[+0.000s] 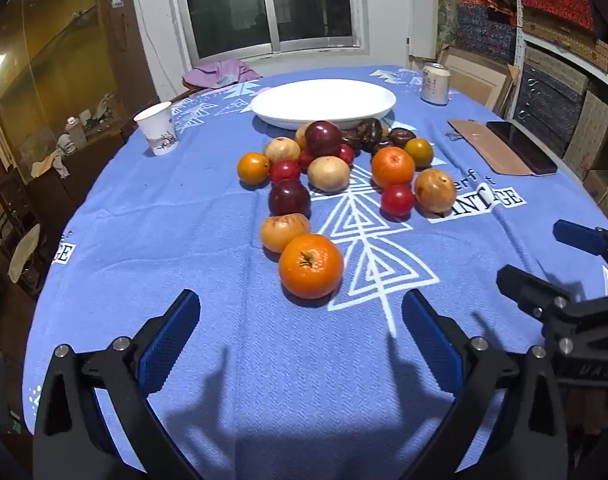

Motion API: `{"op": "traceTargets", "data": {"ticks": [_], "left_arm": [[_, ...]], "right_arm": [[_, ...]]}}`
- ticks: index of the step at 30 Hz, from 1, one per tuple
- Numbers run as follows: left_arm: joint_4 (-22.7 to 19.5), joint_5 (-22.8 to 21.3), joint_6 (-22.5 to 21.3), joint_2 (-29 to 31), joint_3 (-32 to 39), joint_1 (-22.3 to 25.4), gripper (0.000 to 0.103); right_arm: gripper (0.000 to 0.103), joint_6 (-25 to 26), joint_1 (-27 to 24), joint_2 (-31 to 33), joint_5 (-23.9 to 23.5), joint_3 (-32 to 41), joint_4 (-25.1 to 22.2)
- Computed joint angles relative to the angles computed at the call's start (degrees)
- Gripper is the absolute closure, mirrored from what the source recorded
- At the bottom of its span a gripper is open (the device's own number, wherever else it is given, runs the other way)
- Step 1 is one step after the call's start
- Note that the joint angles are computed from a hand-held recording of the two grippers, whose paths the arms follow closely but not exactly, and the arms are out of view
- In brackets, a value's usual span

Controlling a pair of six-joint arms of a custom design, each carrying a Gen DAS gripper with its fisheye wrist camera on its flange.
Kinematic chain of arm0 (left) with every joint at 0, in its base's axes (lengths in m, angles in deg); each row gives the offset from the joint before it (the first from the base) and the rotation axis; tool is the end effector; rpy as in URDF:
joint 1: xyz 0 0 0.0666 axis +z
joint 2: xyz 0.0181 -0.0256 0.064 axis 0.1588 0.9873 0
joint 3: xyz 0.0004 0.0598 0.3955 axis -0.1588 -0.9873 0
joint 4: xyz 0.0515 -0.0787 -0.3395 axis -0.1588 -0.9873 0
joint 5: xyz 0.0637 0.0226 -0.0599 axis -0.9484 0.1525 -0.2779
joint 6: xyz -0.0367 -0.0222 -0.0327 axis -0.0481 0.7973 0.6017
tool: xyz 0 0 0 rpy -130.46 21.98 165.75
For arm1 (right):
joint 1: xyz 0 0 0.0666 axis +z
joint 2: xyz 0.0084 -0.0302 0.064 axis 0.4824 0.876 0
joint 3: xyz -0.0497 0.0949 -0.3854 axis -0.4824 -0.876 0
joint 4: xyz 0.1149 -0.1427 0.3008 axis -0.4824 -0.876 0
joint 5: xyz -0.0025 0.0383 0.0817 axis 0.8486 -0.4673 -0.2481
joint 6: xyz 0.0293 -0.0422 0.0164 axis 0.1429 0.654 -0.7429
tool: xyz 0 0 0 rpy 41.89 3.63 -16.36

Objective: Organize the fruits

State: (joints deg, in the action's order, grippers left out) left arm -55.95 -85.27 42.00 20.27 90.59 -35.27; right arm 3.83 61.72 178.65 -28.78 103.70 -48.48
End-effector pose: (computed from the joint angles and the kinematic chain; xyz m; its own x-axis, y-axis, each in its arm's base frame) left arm 0.4022 -0.3665 0.3608 -0.7207 0.0504 -0.6914 -0.0372 0.9931 0.1111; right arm 0.4320 0.2705 0.3516 -0.6991 -0.1990 -0.6868 -0.2789 0.9603 0.0057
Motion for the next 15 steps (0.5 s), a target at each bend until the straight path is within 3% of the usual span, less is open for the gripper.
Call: {"op": "traceTargets", "data": {"ticks": [2,4,15], "left_arm": [[1.2,-0.5,-0.1,-0.4,-0.9,-0.3,0.004],[1.2,-0.7,0.4,-0.6,-1.1,-0.5,0.004],[1.5,2.1,0.6,-0.3,-1.1,0.4,0.004]], "right_arm": [[0.003,-0.9,0.2,0.7,-0.3,0.7,-0.8],[0.003,-2.4,-1.5,0.4,-4.2,0.2,0.0],[0.003,-1.1,-0.5,-0.4,-0.5,-0.5,1.2]]}}
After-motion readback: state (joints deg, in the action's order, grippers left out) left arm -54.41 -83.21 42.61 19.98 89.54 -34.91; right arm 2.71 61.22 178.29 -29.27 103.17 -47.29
